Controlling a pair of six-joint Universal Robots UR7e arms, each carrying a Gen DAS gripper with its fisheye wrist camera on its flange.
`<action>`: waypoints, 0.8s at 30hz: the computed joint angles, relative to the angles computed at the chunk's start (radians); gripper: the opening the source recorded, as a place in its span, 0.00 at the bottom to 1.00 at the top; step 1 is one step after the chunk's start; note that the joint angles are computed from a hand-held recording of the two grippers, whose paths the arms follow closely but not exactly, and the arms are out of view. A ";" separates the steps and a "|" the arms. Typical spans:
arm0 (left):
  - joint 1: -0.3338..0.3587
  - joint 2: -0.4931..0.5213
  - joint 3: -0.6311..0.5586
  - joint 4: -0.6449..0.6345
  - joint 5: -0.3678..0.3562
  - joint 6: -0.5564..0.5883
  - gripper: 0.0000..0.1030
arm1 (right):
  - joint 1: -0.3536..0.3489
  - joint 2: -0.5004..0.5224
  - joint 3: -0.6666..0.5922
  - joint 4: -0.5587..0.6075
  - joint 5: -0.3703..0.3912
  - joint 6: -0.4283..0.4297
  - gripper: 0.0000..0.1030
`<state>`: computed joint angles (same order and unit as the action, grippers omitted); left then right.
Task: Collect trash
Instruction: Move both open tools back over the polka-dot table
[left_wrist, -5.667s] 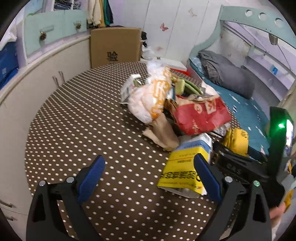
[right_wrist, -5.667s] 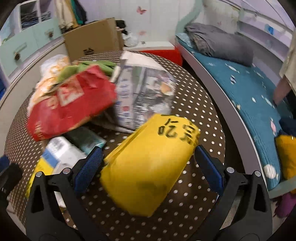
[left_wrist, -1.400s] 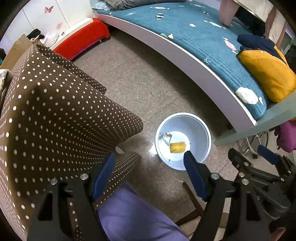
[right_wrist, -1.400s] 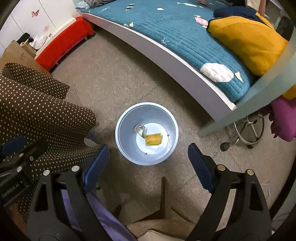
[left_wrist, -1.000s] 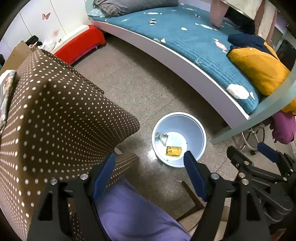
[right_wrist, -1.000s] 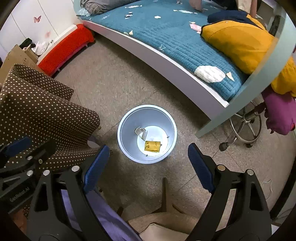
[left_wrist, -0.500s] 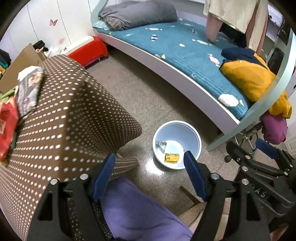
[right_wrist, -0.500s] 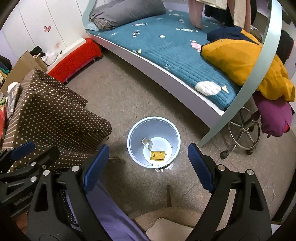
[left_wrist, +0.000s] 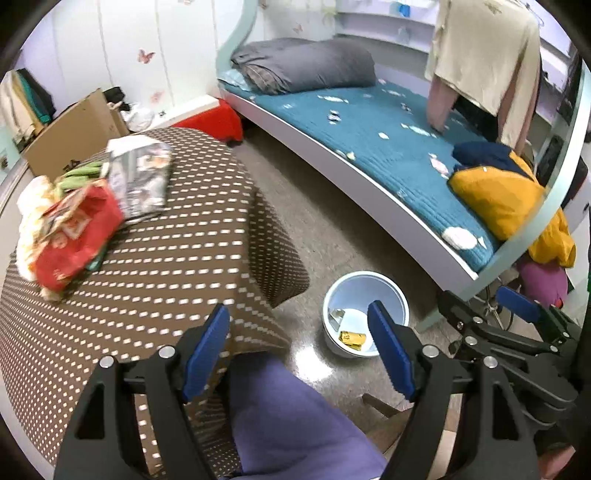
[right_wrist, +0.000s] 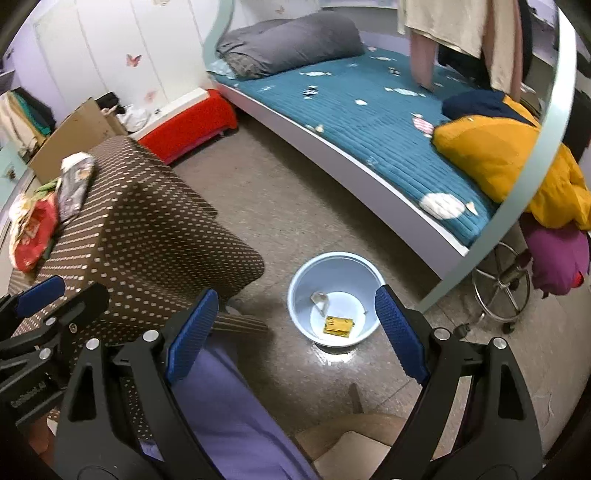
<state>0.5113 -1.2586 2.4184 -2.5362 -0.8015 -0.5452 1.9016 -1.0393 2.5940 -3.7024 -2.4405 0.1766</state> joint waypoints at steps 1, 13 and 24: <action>-0.002 -0.022 0.008 0.010 0.011 -0.012 0.73 | 0.011 0.007 -0.009 0.008 0.000 -0.001 0.83; 0.029 -0.238 0.042 0.182 0.117 -0.135 0.75 | 0.102 0.087 -0.149 0.128 0.069 -0.039 0.84; 0.112 -0.430 0.031 0.399 0.210 -0.259 0.75 | 0.172 0.199 -0.314 0.223 0.151 -0.082 0.87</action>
